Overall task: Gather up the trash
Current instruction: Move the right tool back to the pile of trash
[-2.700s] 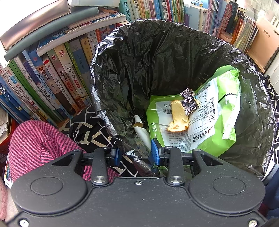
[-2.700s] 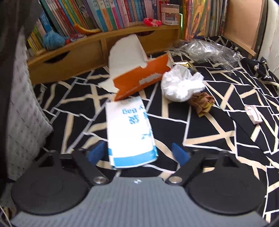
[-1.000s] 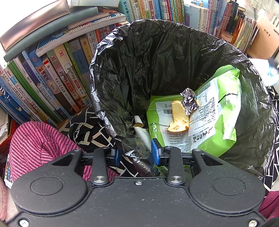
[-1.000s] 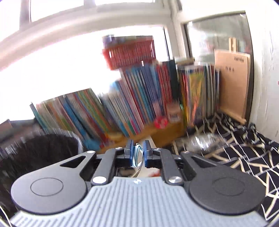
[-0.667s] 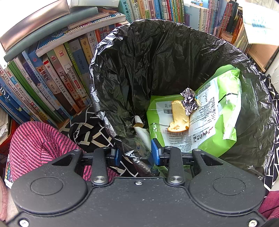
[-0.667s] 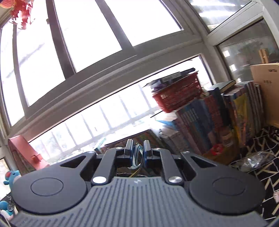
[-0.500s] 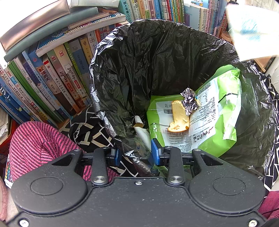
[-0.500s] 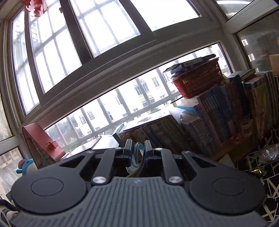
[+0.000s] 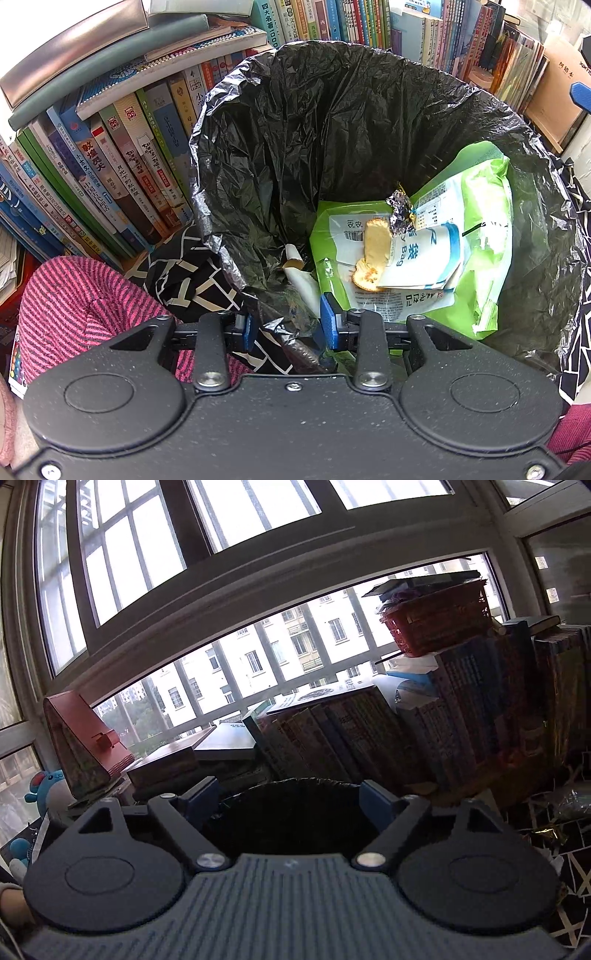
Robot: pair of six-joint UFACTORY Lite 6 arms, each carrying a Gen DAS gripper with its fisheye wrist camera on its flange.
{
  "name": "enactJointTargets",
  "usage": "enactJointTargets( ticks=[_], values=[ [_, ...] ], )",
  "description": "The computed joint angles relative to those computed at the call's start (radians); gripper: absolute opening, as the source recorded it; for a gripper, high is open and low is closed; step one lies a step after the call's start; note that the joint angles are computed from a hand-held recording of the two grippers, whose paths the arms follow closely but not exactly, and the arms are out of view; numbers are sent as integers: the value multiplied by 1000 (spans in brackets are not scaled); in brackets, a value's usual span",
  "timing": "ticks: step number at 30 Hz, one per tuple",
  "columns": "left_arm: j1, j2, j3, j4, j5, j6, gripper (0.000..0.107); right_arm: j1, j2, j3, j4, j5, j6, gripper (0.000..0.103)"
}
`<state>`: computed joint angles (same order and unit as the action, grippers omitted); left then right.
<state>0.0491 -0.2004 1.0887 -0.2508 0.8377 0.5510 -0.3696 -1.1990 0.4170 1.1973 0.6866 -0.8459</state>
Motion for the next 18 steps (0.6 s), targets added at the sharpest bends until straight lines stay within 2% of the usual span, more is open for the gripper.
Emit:
enactJointTargets(
  ticks=[3, 10, 15, 18],
  values=[
    [0, 0, 0, 0, 0, 0, 32, -104, 7, -1, 28, 52, -44, 94],
    [0, 1, 1, 0, 1, 1, 32, -301, 68, -13, 10, 73, -108, 101],
    [0, 2, 1, 0, 0, 1, 32, -351, 160, -48, -6, -52, -213, 103],
    [-4, 4, 2, 4, -1, -1, 32, -401, 296, -59, 63, -135, -390, 103]
  ],
)
